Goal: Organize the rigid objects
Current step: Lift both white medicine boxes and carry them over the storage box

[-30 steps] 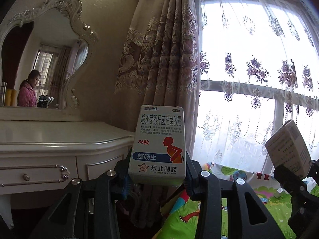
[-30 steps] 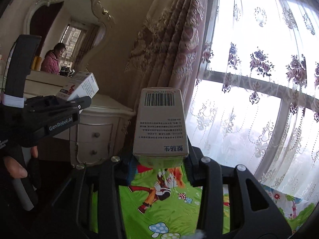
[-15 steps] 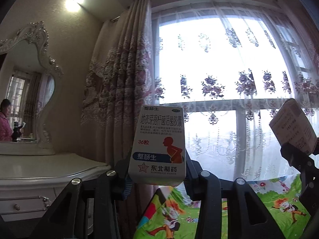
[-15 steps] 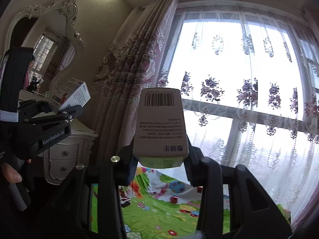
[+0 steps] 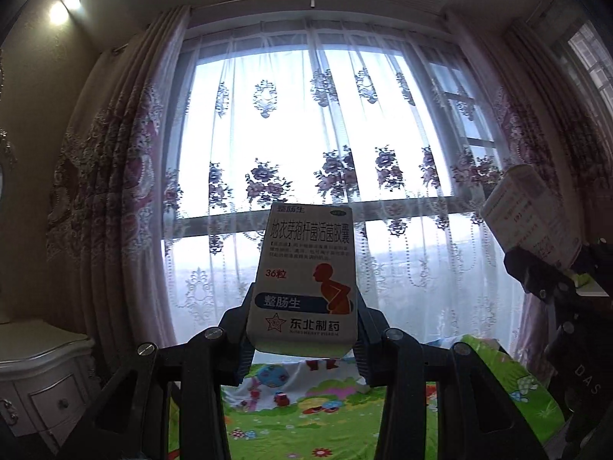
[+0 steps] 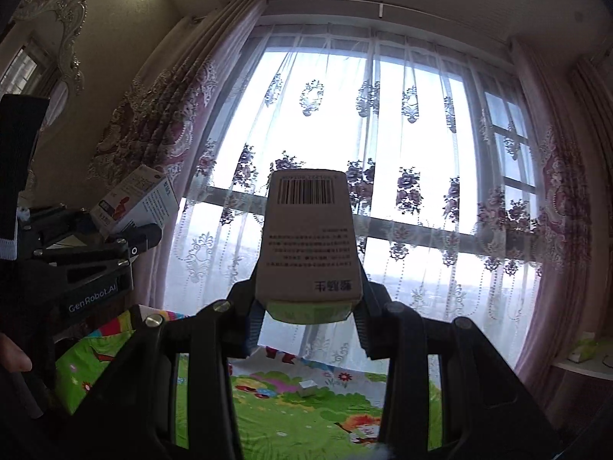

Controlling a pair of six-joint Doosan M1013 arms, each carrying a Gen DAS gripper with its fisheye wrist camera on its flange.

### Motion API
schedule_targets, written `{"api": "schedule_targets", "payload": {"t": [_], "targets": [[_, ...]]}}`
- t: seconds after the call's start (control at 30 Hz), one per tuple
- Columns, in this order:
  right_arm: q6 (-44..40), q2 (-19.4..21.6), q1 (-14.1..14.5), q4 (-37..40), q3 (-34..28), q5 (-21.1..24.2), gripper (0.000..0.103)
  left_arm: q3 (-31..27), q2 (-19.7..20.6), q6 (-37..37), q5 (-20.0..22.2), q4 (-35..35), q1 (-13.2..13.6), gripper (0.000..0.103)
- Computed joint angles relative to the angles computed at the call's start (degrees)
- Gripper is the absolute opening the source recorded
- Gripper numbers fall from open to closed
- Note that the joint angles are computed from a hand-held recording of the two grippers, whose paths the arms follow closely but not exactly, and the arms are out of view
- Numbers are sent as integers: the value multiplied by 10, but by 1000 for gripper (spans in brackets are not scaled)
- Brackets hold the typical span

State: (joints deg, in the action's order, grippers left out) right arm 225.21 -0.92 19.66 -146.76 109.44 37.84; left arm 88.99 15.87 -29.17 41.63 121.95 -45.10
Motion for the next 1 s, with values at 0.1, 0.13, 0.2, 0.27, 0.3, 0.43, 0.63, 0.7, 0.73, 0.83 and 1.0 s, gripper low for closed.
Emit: {"api": "schedule_targets", "payload": {"t": [0.1,0.13,0.2,0.27,0.3,0.43,0.63,0.7,0.73,0.83,1.0], "targets": [[-46,-16,-6,50,16,26,44,-8,7,-17,-33,38,-10,43],[-58,-22,-8,66,20,33,44,-10,9,-26,-44,52,-14,43],[-82,-31,-13,98,29,49,44,-20,14,-38,-69,70,-18,43],[-100,-41,-18,127,38,64,44,-28,19,-48,-89,86,-22,43],[-108,-46,-20,140,42,71,44,-33,21,-51,-98,93,-25,43],[-147,-63,-26,188,57,98,44,-54,33,-62,-144,109,-31,43],[-225,-83,-23,265,78,150,44,-80,51,-97,-205,153,-43,43],[-245,-90,-23,289,83,166,44,-87,57,-109,-225,171,-47,43],[-257,-92,-22,299,86,175,44,-91,60,-113,-236,178,-50,43],[-294,-99,-20,328,95,206,44,-98,67,-133,-263,209,-57,43],[-338,-112,-30,403,110,211,44,-118,84,-116,-319,211,-66,43]]}}
